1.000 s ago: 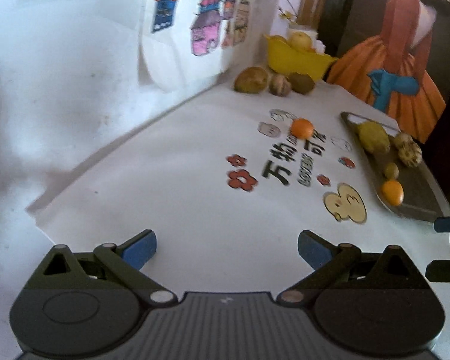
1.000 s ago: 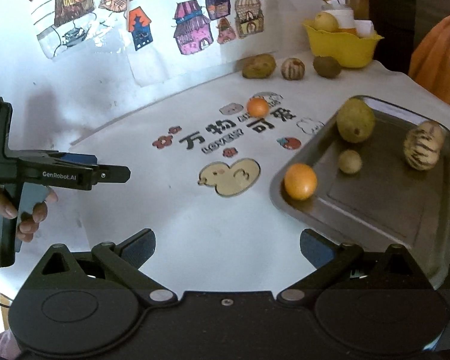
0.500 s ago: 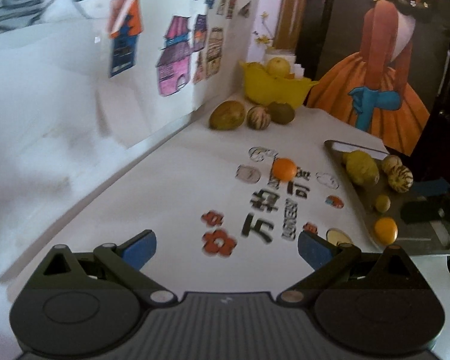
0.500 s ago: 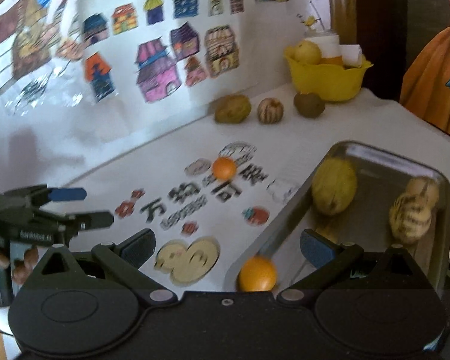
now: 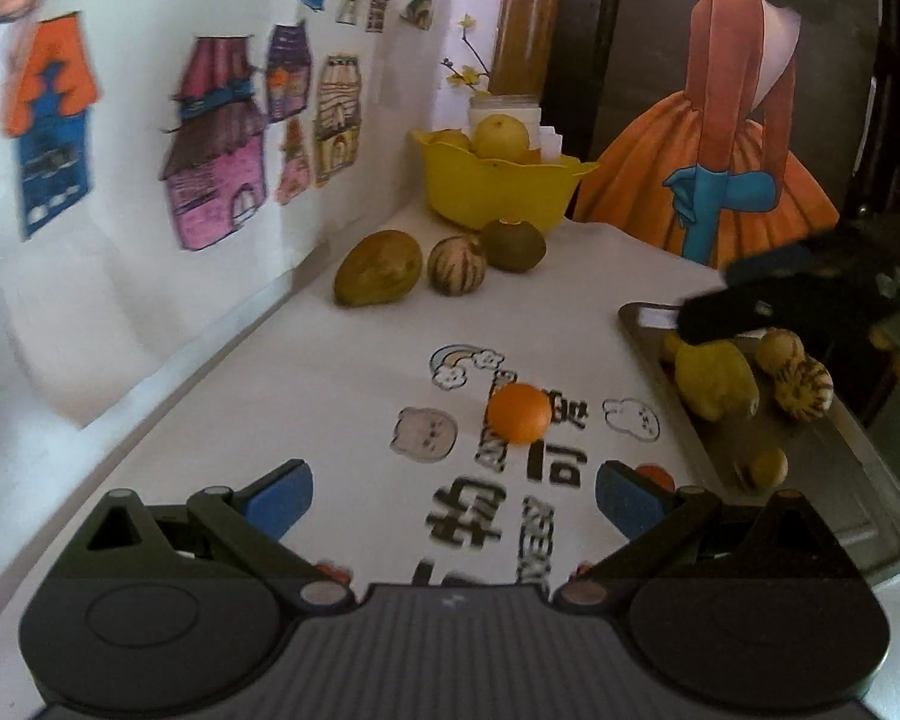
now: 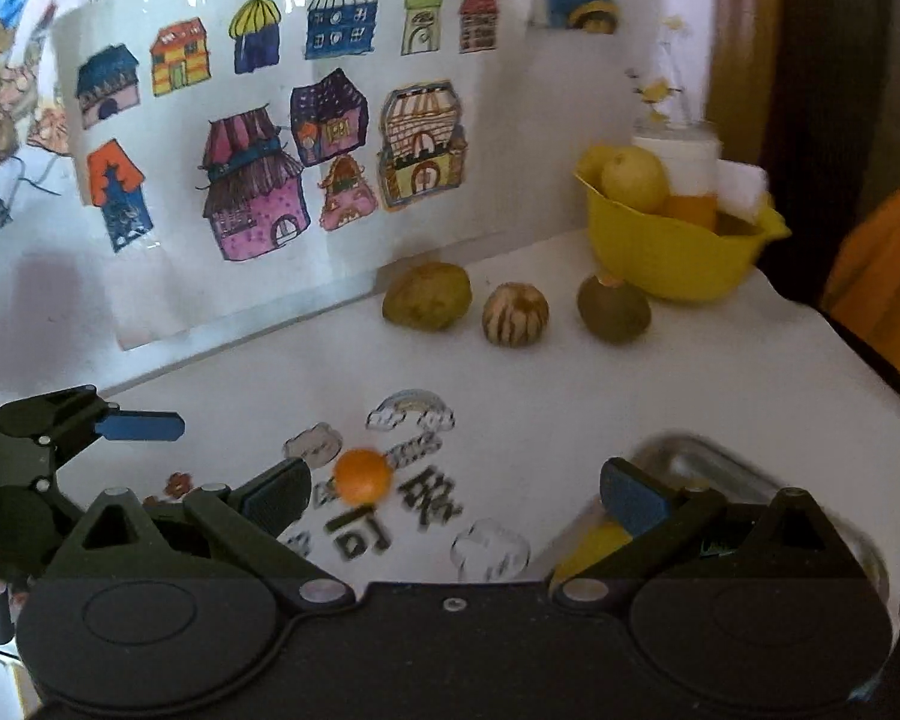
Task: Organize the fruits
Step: 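Grasp the orange with the left tool while the right tool grasps a striped melon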
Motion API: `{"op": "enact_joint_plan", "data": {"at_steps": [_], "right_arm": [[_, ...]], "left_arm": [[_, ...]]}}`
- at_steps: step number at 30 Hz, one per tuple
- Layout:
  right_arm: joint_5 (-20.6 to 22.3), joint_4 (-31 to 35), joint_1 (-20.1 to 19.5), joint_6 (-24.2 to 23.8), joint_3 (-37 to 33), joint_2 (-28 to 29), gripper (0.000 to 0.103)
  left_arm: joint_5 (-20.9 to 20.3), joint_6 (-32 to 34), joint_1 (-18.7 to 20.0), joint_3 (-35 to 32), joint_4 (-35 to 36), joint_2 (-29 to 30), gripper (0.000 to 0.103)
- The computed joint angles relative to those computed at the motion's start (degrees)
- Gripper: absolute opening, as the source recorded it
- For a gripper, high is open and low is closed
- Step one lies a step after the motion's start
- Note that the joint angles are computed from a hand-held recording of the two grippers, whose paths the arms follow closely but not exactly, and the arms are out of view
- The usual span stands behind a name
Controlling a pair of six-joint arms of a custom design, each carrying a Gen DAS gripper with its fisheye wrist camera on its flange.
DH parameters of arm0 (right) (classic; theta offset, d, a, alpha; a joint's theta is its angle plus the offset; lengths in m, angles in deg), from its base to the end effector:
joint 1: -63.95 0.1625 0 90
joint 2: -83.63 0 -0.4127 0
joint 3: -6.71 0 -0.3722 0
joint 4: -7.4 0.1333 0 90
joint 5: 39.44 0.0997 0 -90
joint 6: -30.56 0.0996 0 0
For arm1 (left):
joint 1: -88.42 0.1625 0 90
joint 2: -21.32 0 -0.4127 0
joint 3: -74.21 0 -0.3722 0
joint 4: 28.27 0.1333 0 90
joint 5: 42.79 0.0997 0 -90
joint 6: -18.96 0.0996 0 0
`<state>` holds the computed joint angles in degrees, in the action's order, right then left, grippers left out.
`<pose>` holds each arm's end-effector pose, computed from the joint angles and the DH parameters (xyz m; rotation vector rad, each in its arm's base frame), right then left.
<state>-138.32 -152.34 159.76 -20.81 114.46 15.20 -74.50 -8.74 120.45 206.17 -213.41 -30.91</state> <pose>0.1756 -0.5606 0.2761 1.2573 -2.4276 0.6030 -0.2482 -0.4125 0.0985 0.4382 2.2925 -1.1133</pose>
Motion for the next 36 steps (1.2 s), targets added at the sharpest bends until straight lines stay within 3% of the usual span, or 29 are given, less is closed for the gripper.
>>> {"op": "enact_joint_plan", "data": {"at_steps": [9,15,19,24,32,36], "right_arm": [[0.4,6.03,0.86,-6.54,-14.05,11.63,0.1],[-1.57,3.29,1.5,-15.11,-18.62,17.93,0.092],[-2.71,3.17,1.78,-15.49,-22.35,21.6,0.085],[-4.4,1.31,1.88,-17.85,-24.83,24.55,0.074],[-4.39,5.23,1.54,-15.63,-29.59,27.46,0.07],[-4.37,6.53,1.29,-14.85,-31.87,28.95,0.067]], "left_arm": [[-2.1,7.23,3.23,-5.78,-5.74,5.35,0.1],[-4.68,6.46,5.22,-8.58,-5.11,6.46,0.095],[-5.28,6.78,6.18,-9.74,-5.39,7.14,0.089],[-6.82,8.37,7.1,-10.01,-7.93,7.79,0.071],[-9.0,9.39,8.44,-10.54,-8.6,8.04,0.056],[-9.8,9.4,8.87,-10.86,-8.73,8.08,0.041]]}}
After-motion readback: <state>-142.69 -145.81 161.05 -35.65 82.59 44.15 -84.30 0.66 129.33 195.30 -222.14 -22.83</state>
